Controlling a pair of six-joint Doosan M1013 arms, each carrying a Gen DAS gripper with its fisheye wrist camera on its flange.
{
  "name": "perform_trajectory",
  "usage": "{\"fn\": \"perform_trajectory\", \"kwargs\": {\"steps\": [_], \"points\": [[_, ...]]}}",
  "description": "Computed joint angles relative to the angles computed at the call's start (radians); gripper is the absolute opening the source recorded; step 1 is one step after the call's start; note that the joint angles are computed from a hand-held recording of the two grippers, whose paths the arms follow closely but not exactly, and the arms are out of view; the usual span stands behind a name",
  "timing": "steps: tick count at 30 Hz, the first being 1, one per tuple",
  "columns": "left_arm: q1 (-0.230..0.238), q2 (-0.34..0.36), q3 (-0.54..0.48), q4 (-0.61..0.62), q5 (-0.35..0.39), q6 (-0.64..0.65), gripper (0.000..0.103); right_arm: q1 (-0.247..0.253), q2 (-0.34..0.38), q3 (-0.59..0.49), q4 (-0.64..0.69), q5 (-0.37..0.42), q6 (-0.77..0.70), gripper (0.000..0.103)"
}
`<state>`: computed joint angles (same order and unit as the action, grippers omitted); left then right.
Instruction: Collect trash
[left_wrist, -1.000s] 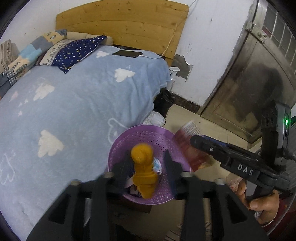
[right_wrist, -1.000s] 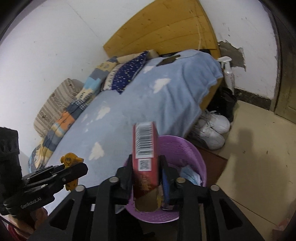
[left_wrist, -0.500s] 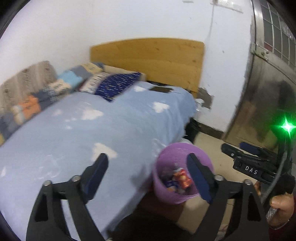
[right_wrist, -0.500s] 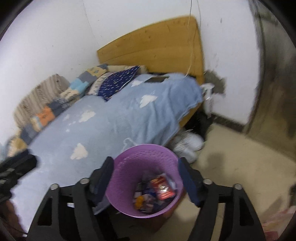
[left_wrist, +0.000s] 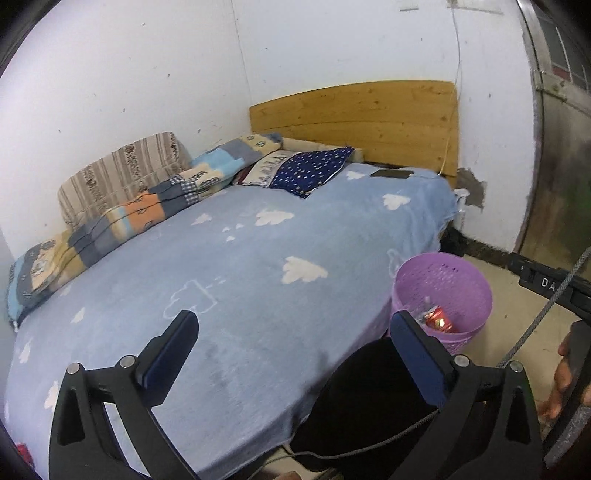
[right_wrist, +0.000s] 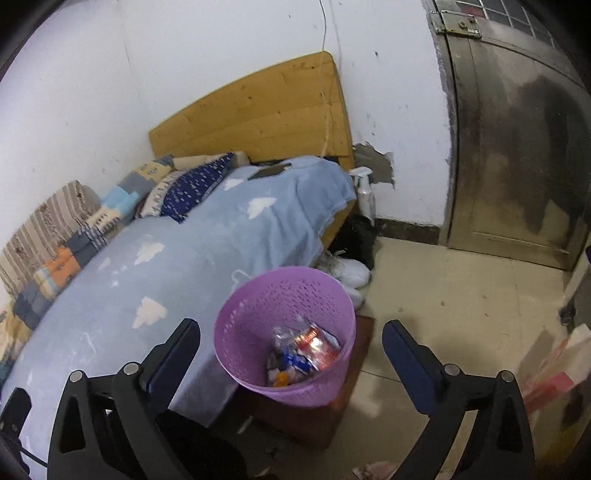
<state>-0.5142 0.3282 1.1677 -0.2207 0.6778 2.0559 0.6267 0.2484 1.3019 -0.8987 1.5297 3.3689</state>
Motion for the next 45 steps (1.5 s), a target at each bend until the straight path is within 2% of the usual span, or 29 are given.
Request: {"fn": "perform_trajectory", "kwargs": {"steps": [4,8,11,14,18,45], "points": [[-0.005,-0.011,0.022,0.045,-0.027,-0.031,0.103,0.012,0.031,-0.038,0.001,0.042,-0.066,0.1],[-0.017,0.0,0.005,0.148,0.015,-0.105,0.103,0.032,0.061,-0.071,-0.047,0.086,-0.134,0.1],[-0.017,-0.004,0.016,0.169,-0.01,-0.129,0.103,0.039,0.076,-0.09,-0.073,0.104,-0.169,0.1],[-0.014,-0.005,0.019,0.171,-0.024,-0.148,0.103,0.046,0.087,-0.103,-0.101,0.12,-0.196,0.1],[-0.009,0.0,0.01,0.154,-0.002,-0.152,0.103,0.05,0.095,-0.111,-0.117,0.126,-0.218,0.1],[-0.012,0.006,0.011,0.169,0.001,-0.163,0.103,0.05,0.111,-0.134,-0.099,0.13,-0.262,0.1]]}}
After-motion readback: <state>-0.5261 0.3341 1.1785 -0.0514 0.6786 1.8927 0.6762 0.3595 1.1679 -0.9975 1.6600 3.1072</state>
